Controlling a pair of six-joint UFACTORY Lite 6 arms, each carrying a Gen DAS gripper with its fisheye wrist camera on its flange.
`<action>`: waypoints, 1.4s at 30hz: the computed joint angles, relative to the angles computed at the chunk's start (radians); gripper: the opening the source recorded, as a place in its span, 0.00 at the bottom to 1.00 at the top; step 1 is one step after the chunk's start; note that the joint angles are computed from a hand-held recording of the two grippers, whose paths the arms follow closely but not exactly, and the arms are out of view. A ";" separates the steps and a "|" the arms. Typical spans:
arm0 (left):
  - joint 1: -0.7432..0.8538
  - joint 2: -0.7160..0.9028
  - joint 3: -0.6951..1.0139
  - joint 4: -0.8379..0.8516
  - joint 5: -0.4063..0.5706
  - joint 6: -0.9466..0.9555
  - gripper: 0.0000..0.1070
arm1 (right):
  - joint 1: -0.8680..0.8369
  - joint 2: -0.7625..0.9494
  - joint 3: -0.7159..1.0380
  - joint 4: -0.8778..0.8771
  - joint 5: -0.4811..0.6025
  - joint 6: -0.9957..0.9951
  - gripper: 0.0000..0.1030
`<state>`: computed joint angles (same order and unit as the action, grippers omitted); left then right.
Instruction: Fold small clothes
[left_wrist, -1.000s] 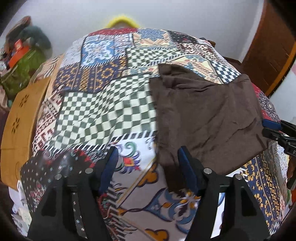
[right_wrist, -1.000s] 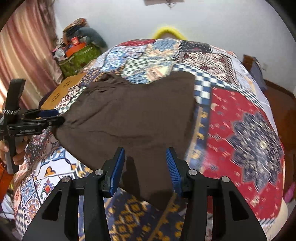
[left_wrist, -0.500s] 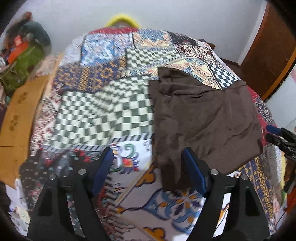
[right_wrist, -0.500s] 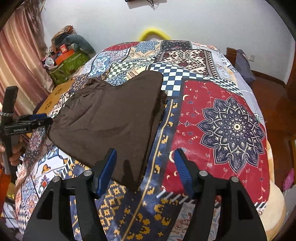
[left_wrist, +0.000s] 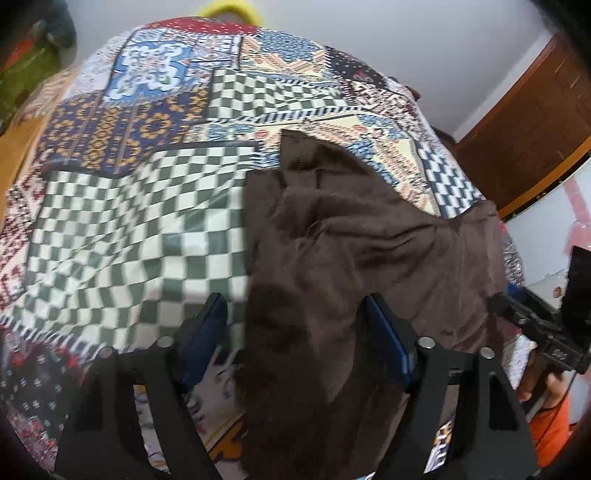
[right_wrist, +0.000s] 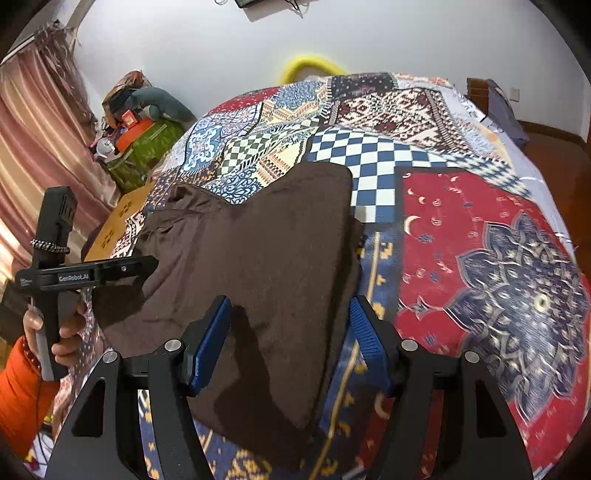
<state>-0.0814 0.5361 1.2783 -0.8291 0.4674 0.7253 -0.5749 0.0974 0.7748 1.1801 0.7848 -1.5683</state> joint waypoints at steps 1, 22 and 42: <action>0.000 0.009 0.008 -0.029 0.006 0.025 0.59 | 0.003 0.010 0.005 0.010 0.000 -0.007 0.60; 0.104 -0.656 -0.429 0.022 0.031 0.072 0.08 | 0.074 -0.478 -0.164 -0.046 0.208 0.178 0.07; 0.527 -0.674 -0.678 0.043 0.054 0.391 0.11 | 0.575 -0.567 -0.375 -0.088 -0.169 0.449 0.09</action>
